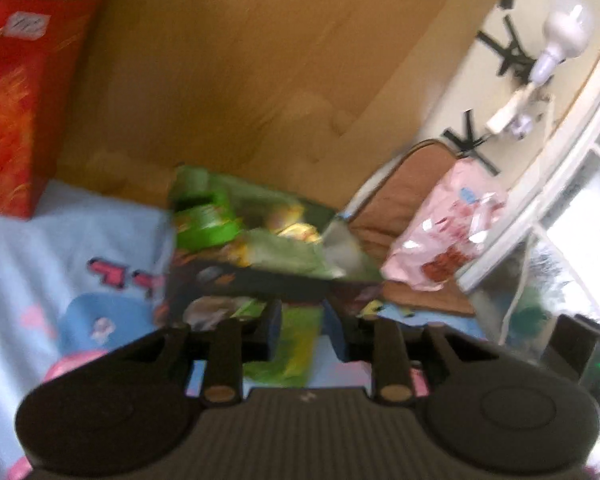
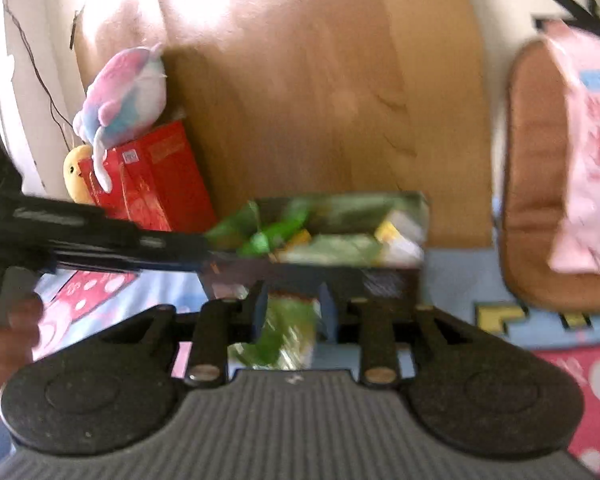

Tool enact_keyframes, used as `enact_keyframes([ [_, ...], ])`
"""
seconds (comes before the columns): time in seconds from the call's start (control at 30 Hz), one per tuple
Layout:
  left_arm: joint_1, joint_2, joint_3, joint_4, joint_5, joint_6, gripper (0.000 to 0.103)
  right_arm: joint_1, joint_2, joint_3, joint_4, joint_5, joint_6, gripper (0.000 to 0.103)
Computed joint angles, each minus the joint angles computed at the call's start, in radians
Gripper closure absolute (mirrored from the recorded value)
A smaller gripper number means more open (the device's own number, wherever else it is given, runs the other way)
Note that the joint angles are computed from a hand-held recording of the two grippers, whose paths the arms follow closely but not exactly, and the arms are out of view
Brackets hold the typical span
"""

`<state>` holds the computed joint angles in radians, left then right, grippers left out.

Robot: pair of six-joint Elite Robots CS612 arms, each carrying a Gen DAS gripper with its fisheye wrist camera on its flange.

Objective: Organize snacks
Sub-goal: 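Carry the green bag into the tin box and open the left tool, then move the left tool to the orange candy bag and grasp it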

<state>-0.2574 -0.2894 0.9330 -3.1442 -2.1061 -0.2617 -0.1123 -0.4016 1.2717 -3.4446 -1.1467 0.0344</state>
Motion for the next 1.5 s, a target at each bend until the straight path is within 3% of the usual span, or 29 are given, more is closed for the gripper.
enact_keyframes([
  [0.07,-0.007,0.003,0.007,0.019,0.062,0.031,0.051,-0.004,0.000,0.004,0.052,0.006,-0.042,0.067],
  [0.2,-0.016,0.033,-0.046,0.119,0.085,0.064,0.049,0.007,0.025,-0.040,0.159,0.015,-0.090,0.063],
  [0.27,-0.023,0.055,-0.084,0.189,0.088,0.080,0.059,0.014,0.038,-0.072,0.194,0.027,-0.081,0.063],
  [0.33,-0.029,0.050,-0.068,0.176,0.104,0.094,0.067,0.019,0.050,-0.097,0.227,0.051,-0.078,0.067],
  [0.4,-0.026,0.027,-0.025,0.144,0.098,0.101,0.084,0.032,0.049,-0.097,0.223,0.012,-0.087,0.075],
  [0.47,-0.017,0.004,0.012,0.108,0.050,0.089,0.085,0.024,0.035,-0.066,0.187,0.064,-0.086,0.089],
  [0.6,-0.021,-0.016,0.026,0.014,0.052,0.094,0.084,0.015,0.009,-0.013,0.003,0.110,-0.027,0.089],
  [0.73,-0.035,0.023,-0.088,0.030,0.091,0.073,0.076,0.025,0.023,-0.065,-0.087,0.027,0.023,0.085],
  [0.83,-0.059,0.059,-0.168,0.063,0.210,0.062,0.070,0.037,0.051,-0.130,-0.059,-0.062,0.033,0.069],
  [0.87,-0.067,0.059,-0.172,0.077,0.264,0.067,0.070,0.045,0.057,-0.140,-0.050,-0.125,0.025,0.066],
  [0.93,-0.063,0.045,-0.141,0.053,0.257,0.044,0.070,0.047,0.057,-0.136,-0.050,-0.175,0.048,0.064],
  [1.1,-0.045,-0.021,0.027,-0.022,0.166,0.032,0.070,0.018,0.007,0.014,-0.153,-0.130,0.107,0.060],
  [1.17,-0.041,-0.042,0.076,0.022,0.113,0.074,0.069,0.003,-0.014,0.081,-0.156,-0.063,0.120,0.049],
  [1.3,-0.049,-0.059,0.133,0.123,0.061,0.160,0.065,-0.027,-0.055,0.201,-0.069,0.089,0.138,0.048],
  [1.33,-0.052,-0.061,0.142,0.155,0.045,0.175,0.065,-0.026,-0.060,0.220,-0.066,0.096,0.141,0.048],
  [1.5,-0.072,-0.093,0.237,0.081,0.046,0.222,0.067,-0.026,-0.080,0.321,-0.158,0.119,0.220,0.048],
])
